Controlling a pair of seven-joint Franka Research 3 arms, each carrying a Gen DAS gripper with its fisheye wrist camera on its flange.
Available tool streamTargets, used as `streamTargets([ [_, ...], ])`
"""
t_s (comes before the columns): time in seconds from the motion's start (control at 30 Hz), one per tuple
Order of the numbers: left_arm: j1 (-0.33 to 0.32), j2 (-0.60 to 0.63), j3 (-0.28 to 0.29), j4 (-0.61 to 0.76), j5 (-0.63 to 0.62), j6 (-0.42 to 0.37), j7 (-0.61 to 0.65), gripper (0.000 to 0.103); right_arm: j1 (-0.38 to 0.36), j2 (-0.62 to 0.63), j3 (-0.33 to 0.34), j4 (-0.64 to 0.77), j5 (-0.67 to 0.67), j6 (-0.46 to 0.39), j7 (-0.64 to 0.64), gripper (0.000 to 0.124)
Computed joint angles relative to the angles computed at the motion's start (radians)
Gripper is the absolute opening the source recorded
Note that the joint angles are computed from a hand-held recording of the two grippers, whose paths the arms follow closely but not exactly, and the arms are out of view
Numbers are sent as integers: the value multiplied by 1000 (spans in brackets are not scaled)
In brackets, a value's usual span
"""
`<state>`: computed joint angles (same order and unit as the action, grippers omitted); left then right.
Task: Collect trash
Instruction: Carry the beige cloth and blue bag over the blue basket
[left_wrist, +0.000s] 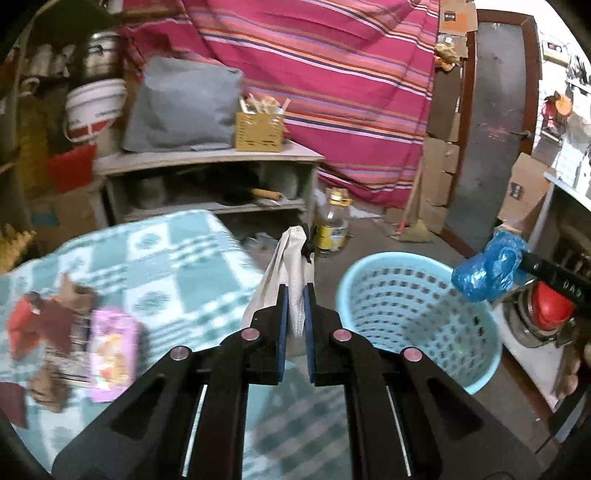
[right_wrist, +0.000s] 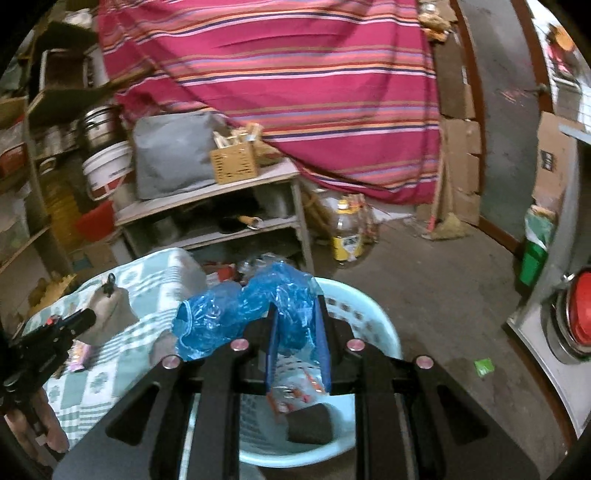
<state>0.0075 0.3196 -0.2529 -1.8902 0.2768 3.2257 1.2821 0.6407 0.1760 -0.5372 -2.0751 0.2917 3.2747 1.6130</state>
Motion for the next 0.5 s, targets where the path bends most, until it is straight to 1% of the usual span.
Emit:
streamTargets([
  [0.03, 2, 23, -19, 28, -3, -14, 4, 7, -11, -4, 2, -8, 2, 4, -1, 19],
  [0.07, -10, 34, -14, 44, -2, -23, 4, 7, -15, -5, -1, -11, 8, 4, -1, 19],
  [0.13, -69, 59, 26, 84, 11, -46, -6, 7, -61, -8, 39, -14, 18, 2, -8, 19],
  [0.17, -85, 68, 35, 97, 15, -53, -8, 7, -99, -11, 74, -16, 20, 2, -12, 19],
  [0.2, -89, 81, 28, 116, 16, -61, -2, 7, -131, -10, 101, -15, 25, -1, -17, 19],
  [0.23, -92, 93, 18, 131, 17, -68, 7, 7, -129, -7, 98, -13, 21, -5, -10, 19],
  [0.3, -100, 109, 5, 153, 19, -74, 23, 7, -172, -4, 133, -11, 16, -11, -7, 19],
  [0.33, -96, 121, -15, 168, 16, -82, 39, 7, -205, -5, 162, -12, 14, -11, -8, 19],
  [0.37, -100, 131, -26, 182, 14, -88, 50, 7, -255, -5, 209, -11, 18, -12, -13, 18],
  [0.4, -106, 140, -30, 192, 12, -90, 57, 7, -281, -6, 232, -13, 17, -11, -13, 18],
  [0.47, -109, 153, -42, 205, 4, -94, 74, 7, -279, -5, 221, -17, 9, -9, -3, 18],
  [0.5, -116, 165, -44, 220, 1, -100, 79, 7, -263, -3, 198, -18, 5, -7, 5, 18],
])
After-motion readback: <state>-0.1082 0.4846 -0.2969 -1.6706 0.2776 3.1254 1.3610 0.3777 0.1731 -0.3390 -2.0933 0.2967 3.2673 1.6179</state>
